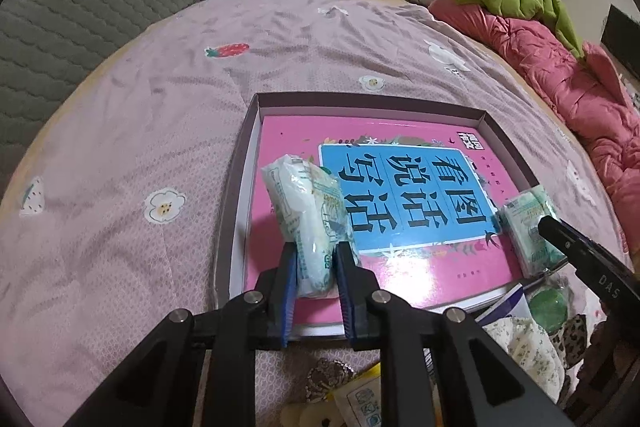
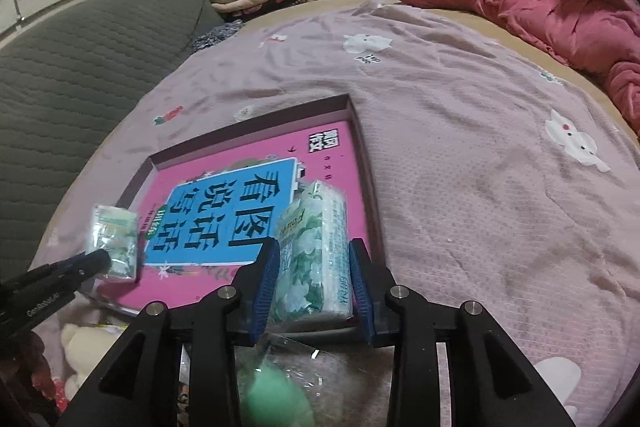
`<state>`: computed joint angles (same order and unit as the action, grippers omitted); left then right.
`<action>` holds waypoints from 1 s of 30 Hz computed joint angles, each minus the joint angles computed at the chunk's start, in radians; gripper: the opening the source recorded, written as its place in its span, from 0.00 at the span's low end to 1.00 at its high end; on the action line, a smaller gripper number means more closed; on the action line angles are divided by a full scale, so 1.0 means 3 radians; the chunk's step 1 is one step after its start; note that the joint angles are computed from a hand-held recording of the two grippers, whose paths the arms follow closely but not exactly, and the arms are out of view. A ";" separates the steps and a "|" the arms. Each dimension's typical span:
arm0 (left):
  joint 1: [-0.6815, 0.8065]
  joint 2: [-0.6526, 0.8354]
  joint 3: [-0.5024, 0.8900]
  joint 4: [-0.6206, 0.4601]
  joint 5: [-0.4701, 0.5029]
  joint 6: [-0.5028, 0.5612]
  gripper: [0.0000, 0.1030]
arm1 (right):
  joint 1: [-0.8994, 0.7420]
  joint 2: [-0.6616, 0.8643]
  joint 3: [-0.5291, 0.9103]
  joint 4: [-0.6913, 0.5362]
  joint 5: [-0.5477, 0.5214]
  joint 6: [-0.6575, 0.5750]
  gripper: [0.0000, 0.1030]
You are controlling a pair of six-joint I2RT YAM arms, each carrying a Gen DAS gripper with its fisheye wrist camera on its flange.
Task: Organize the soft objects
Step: 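Lower both packs onto the book in the tray and open both tools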
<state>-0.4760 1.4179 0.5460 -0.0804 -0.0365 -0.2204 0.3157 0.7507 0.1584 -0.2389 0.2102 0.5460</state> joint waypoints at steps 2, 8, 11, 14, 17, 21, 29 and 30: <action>0.0059 -0.0001 0.0012 -0.0030 0.0061 0.0019 0.20 | 0.0032 -0.0050 0.0017 -0.0081 0.0104 -0.0021 0.39; 0.0095 -0.0004 0.0036 -0.0095 0.0056 0.0079 0.20 | 0.0322 -0.0079 0.0072 -0.0162 0.0453 -0.0052 0.46; 0.0113 -0.0008 0.0049 -0.0123 0.0069 0.0079 0.22 | 0.0572 -0.0116 0.0097 -0.0245 0.0697 -0.0011 0.47; 0.0124 0.0012 0.0072 -0.0151 0.0055 0.0098 0.33 | 0.0643 -0.0222 0.0090 -0.0275 0.0754 -0.0011 0.51; 0.0106 -0.0008 0.0059 -0.0158 -0.0019 0.0116 0.35 | 0.0668 -0.0317 0.0068 -0.0298 0.0770 -0.0019 0.53; 0.0144 -0.0095 0.0005 -0.0155 0.0013 0.0120 0.36 | 0.0687 -0.0413 0.0050 -0.0381 0.0801 0.0012 0.54; 0.0240 -0.0326 -0.0190 -0.0126 0.0163 0.0022 0.36 | 0.0932 -0.0500 0.0027 -0.0531 0.1034 0.0091 0.61; 0.0254 -0.0405 -0.0248 -0.0101 0.0182 -0.0002 0.36 | 0.0938 -0.0516 0.0020 -0.0537 0.1036 0.0087 0.61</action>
<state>-0.3999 1.2965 0.4715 -0.1106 0.0182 -0.2210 0.5971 0.5960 0.1645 -0.4000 0.5209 0.5721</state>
